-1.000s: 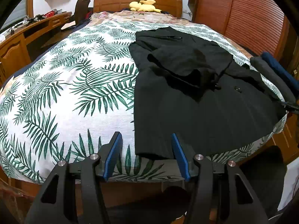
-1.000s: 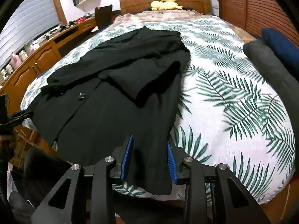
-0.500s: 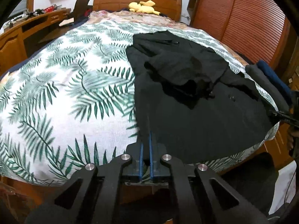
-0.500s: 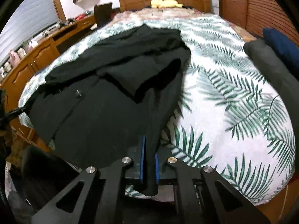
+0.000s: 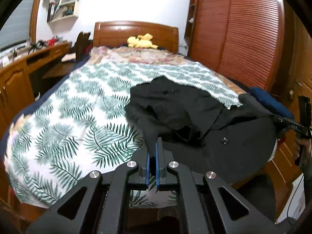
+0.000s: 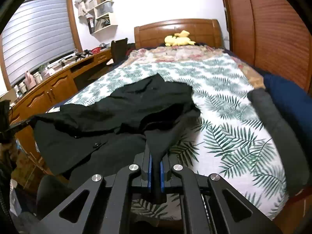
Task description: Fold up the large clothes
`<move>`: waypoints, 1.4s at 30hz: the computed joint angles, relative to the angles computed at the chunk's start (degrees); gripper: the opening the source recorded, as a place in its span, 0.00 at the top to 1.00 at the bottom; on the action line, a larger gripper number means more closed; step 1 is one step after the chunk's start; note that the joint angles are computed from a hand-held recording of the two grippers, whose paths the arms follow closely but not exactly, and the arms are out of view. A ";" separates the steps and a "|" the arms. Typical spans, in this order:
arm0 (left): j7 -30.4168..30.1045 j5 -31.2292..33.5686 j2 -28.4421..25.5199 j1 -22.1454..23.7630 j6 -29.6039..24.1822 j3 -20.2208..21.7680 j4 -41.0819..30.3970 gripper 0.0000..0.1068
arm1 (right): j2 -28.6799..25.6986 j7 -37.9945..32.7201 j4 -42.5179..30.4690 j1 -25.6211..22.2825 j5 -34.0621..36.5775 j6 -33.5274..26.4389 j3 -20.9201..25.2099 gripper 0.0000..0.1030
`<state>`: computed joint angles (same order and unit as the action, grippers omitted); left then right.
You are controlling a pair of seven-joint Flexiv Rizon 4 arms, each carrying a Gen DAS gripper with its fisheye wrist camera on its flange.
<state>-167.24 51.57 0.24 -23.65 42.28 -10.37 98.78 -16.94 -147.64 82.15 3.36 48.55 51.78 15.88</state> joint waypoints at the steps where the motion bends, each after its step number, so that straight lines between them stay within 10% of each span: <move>1: 0.20 0.44 0.55 -0.38 -0.93 -0.37 -0.21 0.96 | 0.94 -1.31 0.70 -0.94 1.04 -0.49 0.29 0.95; 22: -0.75 3.32 8.12 0.51 -8.62 -7.64 0.07 0.96 | 11.17 -13.53 6.55 -1.85 12.01 -8.48 -7.44 0.95; 42: 8.27 -2.74 -2.43 5.69 1.99 1.84 -4.79 0.96 | -8.93 1.90 -13.85 5.09 -8.27 -2.58 -2.44 0.95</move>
